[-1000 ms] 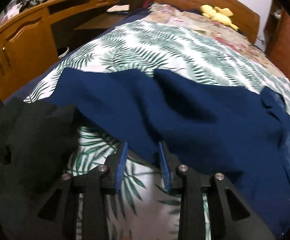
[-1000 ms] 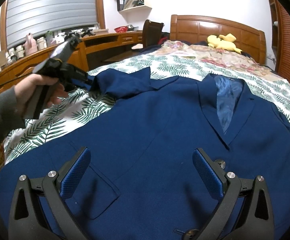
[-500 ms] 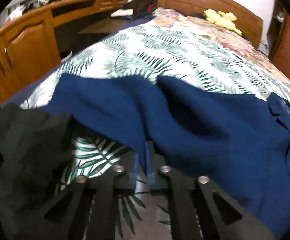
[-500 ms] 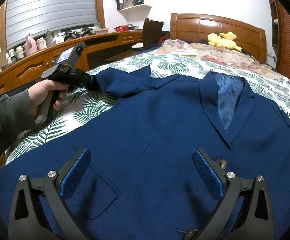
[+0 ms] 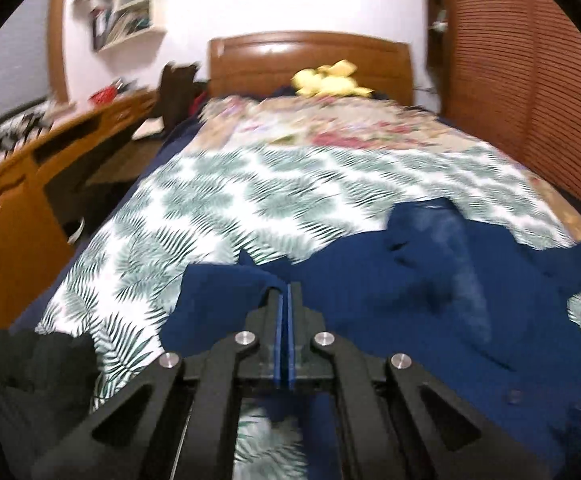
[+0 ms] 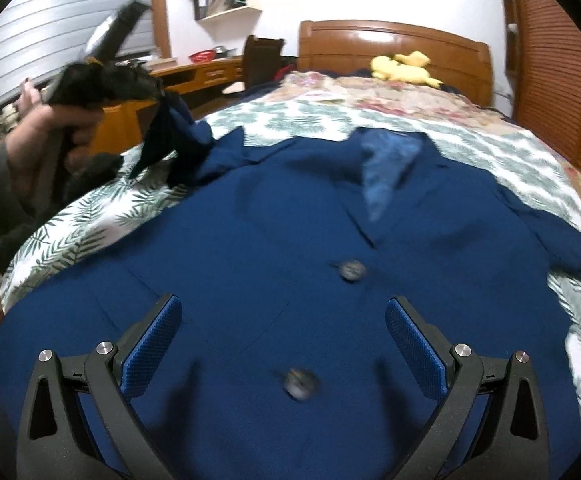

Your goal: Fold large clothes

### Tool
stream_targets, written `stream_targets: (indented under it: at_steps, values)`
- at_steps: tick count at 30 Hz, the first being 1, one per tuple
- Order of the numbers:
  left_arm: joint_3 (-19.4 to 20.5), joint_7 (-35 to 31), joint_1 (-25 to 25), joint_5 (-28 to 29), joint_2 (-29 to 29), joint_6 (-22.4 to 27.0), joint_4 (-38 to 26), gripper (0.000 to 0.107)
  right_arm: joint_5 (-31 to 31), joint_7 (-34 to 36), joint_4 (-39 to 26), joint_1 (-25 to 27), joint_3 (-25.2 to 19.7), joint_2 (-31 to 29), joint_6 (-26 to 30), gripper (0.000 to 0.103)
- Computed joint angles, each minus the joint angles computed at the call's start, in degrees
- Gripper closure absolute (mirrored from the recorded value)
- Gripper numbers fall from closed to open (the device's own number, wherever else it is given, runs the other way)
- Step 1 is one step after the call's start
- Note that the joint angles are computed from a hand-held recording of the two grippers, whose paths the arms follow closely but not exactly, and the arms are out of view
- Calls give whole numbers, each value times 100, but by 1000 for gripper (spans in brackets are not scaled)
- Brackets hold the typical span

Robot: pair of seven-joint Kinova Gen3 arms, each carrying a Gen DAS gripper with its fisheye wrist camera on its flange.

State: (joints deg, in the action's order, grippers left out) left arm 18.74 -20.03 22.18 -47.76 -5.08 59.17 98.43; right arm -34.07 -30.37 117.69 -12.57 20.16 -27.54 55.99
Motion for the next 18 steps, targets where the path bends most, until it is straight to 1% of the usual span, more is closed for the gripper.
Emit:
stream_targets:
  at_steps: [3, 8, 12, 15, 18]
  values:
    - [348, 152, 316, -213, 121, 416, -355, 107, -1, 84, -103, -4, 220, -28, 19, 0]
    - [647, 504, 1043, -463, 349, 1059, -772, 107, -119, 317, -281, -40, 583, 84, 114, 0]
    - [670, 876, 1548, -475, 395, 1171, -756, 107, -241, 503, -398, -24, 822, 155, 319, 0]
    - [649, 1098, 1793, -355, 409, 1236, -682, 107, -357, 581, -452, 48, 898, 234, 412, 0]
    - [704, 1308, 2024, -352, 474, 1506, -639, 107, -510, 613, -513, 168, 907, 347, 482, 0]
